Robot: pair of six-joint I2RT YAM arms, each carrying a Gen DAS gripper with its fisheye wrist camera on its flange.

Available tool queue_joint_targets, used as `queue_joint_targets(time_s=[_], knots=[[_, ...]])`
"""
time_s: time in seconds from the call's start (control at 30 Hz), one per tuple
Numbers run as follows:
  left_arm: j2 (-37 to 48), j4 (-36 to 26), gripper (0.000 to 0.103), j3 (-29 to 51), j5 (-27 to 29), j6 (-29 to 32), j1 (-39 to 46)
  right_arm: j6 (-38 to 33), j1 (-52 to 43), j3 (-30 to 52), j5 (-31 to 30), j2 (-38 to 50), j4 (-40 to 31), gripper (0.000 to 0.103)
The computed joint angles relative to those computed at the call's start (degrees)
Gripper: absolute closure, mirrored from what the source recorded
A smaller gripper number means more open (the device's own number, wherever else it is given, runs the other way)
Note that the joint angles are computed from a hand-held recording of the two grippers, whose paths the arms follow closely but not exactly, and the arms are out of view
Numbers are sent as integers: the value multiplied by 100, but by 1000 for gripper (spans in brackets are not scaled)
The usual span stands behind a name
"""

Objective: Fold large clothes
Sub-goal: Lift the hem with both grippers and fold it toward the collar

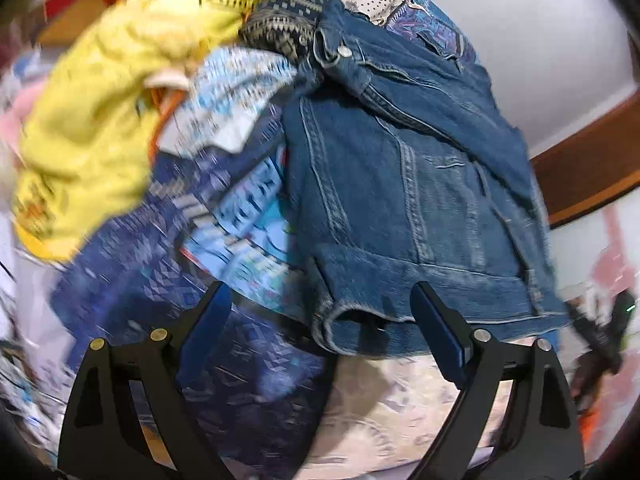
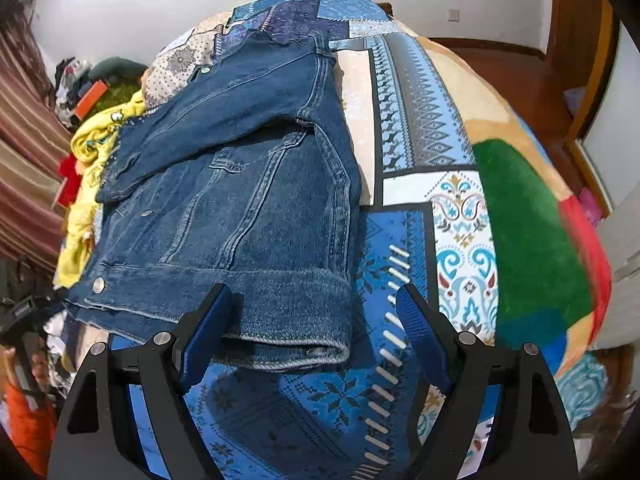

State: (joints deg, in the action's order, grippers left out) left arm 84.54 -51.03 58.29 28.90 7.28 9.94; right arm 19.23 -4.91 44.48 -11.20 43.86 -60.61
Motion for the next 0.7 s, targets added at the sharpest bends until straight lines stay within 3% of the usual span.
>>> queue_joint_targets(time_s=[0.1,0.17,0.23,0.3,0.33,0.4,0.47,0.7], knots=[[65,111,30,-100,157,-95,-72,-11,-172,-106,-264,-106,66,25],[127,191,42,-139,316,-199,-148,-16,-311,-179,-538,-142,145,44],[190,298,50,-162,350,-324,-238,4,-427,-272,-764,-172,199,51],[127,448,66,-214,238,-412,-324,119,-395,-324,-636,-266,230,62],[107,478,70,-221,257,-438,-314,130,-423,-334,-604,-283,214,72],[79,540,80,-215,431,-488,-250,55,-663,-364,-832,-342,193,78],[1,548,85,-183,472,-463,-231,20,-718,-318,-843,-424,147,84],[-376,577,91,243,448,-665,-414,48,-430,184,-644,-274,332,87]])
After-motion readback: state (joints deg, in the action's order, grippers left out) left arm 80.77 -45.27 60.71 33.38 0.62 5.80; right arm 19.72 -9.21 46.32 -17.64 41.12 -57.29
